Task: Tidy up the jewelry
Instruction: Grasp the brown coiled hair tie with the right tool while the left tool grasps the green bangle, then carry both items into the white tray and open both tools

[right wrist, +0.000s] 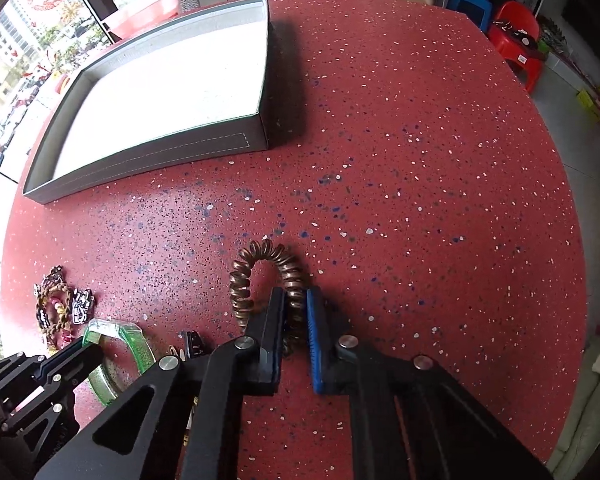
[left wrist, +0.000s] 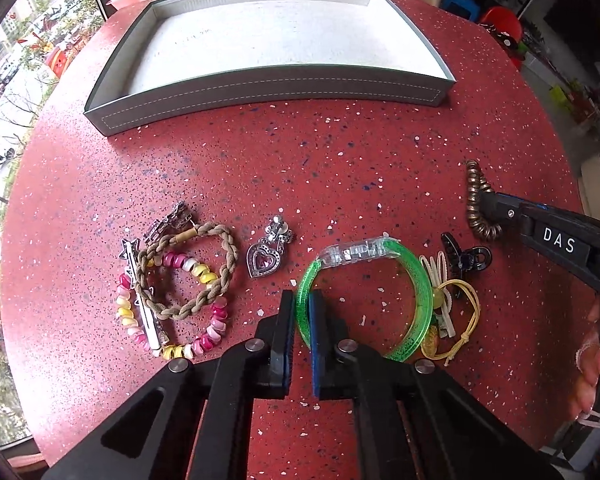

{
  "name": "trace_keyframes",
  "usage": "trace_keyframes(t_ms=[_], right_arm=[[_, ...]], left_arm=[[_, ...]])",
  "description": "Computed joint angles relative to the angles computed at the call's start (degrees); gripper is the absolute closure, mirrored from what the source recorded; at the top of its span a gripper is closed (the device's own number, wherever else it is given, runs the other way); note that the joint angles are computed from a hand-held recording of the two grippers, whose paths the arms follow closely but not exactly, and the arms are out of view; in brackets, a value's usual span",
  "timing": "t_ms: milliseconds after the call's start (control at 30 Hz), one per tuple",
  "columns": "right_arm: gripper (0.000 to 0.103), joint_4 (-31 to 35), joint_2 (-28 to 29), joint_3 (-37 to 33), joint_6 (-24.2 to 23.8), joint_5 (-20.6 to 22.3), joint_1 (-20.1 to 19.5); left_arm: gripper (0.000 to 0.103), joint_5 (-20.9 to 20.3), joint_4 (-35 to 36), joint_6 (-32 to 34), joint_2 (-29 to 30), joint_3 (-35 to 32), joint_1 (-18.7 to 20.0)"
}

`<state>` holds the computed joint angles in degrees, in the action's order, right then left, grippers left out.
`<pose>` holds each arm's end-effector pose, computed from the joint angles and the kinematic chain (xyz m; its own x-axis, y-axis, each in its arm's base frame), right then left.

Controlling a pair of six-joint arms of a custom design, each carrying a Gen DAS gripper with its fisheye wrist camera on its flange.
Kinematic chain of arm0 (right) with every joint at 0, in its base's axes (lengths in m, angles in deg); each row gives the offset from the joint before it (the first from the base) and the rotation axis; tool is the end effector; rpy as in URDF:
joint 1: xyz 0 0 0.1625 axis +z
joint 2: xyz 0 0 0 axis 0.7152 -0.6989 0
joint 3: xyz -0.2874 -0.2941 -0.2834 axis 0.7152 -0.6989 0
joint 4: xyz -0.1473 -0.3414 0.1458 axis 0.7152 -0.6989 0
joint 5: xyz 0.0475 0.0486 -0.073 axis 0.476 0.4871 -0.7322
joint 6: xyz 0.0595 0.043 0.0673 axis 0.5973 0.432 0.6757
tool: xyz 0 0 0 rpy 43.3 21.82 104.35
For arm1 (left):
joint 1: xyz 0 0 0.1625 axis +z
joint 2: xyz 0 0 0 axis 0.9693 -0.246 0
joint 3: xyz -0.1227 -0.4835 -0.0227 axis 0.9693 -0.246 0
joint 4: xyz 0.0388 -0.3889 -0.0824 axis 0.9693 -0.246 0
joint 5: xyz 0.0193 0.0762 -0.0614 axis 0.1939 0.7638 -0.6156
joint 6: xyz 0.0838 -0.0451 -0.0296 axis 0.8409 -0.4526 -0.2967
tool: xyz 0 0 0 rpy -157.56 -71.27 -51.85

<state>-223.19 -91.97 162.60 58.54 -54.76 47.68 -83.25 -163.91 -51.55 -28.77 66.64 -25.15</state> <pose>0.0969 -0.6337 0.2742 -0.6599 0.5400 0.5225 0.2024 0.7974 -0.5685 -0.3418 -0.7021 -0.0192 -0.6340 0.6044 -0.4825 0.5669 0.7876 0.2416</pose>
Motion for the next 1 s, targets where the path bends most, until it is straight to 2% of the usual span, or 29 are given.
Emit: trace_keyframes(t_ms=[200,467,733,1000], right_arm=[[0.091,-1.88,-2.15,1.48,1.2,2.76,-0.44],[0.091,-4.56,-3.23,0.53,-0.08,5.86,-0.33],[0.091,-2.8,-0.09,-9.32,-6.25,7.78,0.16],[0.091,2.62,5.4,-20.6,-9.54,10.15,-1.6]], left_arm=[[0.078,-7.08,-1.83,2.63,-1.15,-0.75,1.42],[0.078,-9.62,0.93,3.49,-2.15,-4.9,1.65],[0.078,-7.84,0.75,5.26,1.1,-14.09,2.25],[0.078,-2.92,6.02,6.93,10.4,-32.66,4.48]])
